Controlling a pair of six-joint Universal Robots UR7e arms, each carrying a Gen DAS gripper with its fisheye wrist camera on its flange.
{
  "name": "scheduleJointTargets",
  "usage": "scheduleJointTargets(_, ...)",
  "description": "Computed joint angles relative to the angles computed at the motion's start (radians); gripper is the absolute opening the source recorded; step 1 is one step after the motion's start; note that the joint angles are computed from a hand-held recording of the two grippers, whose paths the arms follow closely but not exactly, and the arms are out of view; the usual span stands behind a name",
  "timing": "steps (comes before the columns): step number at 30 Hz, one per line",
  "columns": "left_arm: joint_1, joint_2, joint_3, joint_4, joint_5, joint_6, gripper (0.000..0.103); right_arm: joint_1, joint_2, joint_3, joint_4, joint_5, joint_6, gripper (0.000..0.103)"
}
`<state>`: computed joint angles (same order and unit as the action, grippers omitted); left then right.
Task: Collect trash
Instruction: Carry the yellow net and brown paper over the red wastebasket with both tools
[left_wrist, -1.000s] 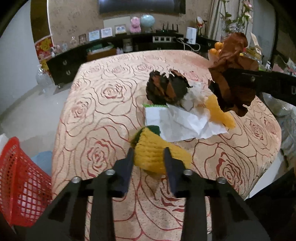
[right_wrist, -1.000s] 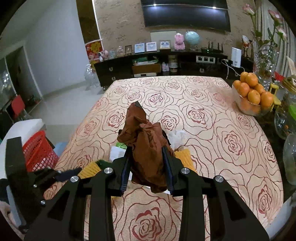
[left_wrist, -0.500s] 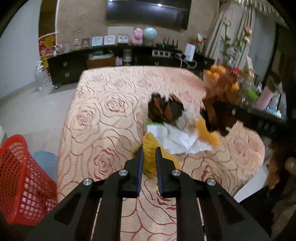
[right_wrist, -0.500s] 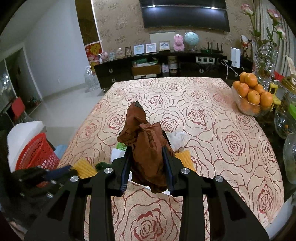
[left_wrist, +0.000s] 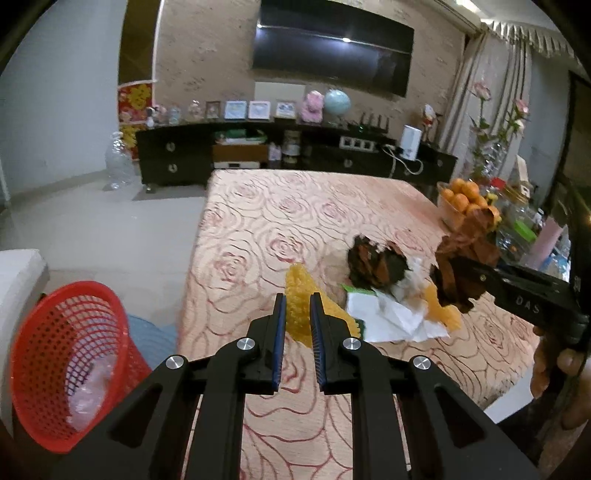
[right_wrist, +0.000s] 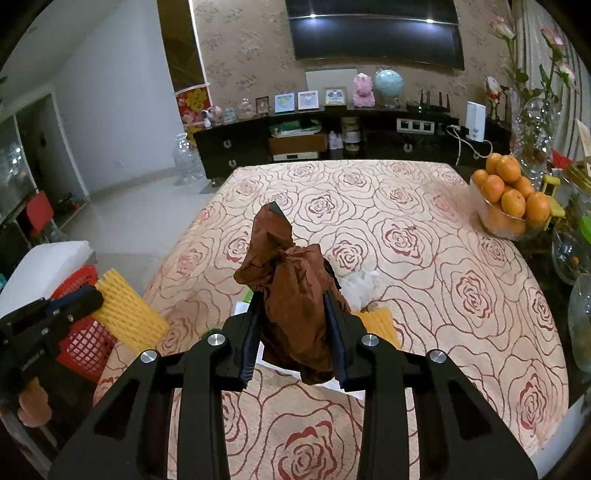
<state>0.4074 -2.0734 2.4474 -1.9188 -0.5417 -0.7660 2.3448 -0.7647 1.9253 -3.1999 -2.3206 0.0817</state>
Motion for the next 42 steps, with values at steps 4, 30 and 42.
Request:
scheduleJointTargets(4,-0.012,-0.025,-0.011,0.066,0.03,-0.037,0.013,0.005,0.01,-0.014,0.004,0.006,-0.009,0.032)
scheduleJointTargets(30,-0.127,-0.118,-0.293,1.092,0.195,-0.733,0.013,0.084,0.162,-0.256,0.061,0.073,-0.122,0.032)
scheduleJointTargets(42,-0.148,-0.114,-0.454,1.687,0.146,-1.252,0.013,0.111,0.302,-0.515,0.204,0.219,-0.215,0.032)
